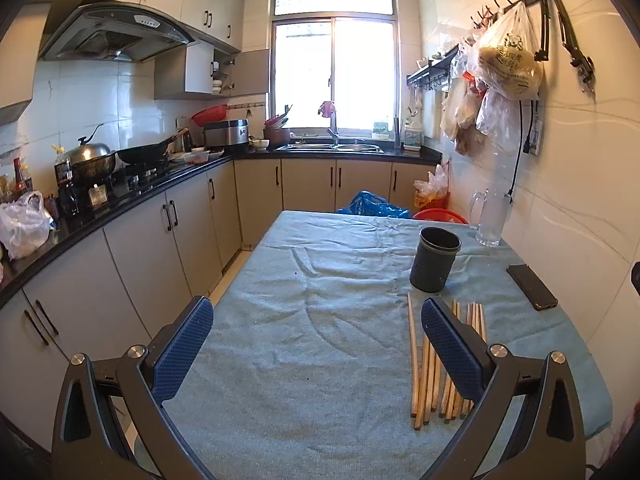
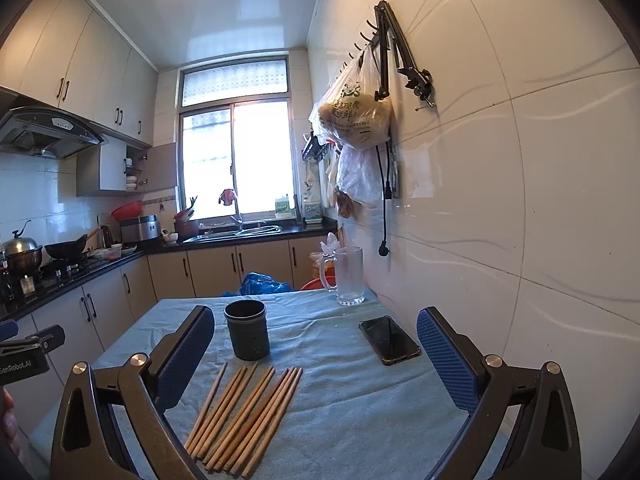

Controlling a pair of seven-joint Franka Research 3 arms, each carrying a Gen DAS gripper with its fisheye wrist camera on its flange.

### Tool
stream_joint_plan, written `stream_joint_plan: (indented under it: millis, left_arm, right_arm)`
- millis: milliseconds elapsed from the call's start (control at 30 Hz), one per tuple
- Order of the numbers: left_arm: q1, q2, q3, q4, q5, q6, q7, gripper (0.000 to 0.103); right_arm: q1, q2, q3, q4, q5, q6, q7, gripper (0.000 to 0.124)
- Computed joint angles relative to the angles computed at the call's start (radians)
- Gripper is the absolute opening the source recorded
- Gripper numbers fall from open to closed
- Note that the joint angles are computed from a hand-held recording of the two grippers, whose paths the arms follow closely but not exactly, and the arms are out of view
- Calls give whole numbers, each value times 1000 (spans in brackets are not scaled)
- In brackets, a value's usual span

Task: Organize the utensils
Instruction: 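Move both tools toward the row of wooden chopsticks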

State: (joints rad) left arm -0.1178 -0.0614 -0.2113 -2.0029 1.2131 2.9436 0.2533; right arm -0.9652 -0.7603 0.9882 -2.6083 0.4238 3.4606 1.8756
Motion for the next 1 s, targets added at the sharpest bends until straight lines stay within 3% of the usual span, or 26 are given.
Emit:
stream_joint_plan:
  millis: [267, 600, 733, 833, 933, 1000]
  left_arm:
    - [3, -5, -1, -11, -36, -4, 42, 103]
    - [-29, 62, 10, 44, -185, -44, 229, 103]
    - [-40, 115, 23, 91, -332, -42, 385, 103]
    - [-43, 178, 15, 148, -511, -46, 579, 103]
    - [-32, 268, -25, 241, -727, -74, 832, 103]
    - [-25, 354, -63, 344, -843, -137, 983, 103]
  right_arm:
    - [15, 7, -9, 5, -12, -32, 12, 103]
    - [12, 80, -21, 21, -57, -64, 50, 103]
    - [11, 141, -35, 41, -96, -92, 54, 103]
    - [-3, 197, -37, 68, -138, -128, 55, 103]
    - [-22, 283, -40, 115, -204, -170, 54, 103]
    - [-23, 379, -52, 166, -259, -210, 40, 103]
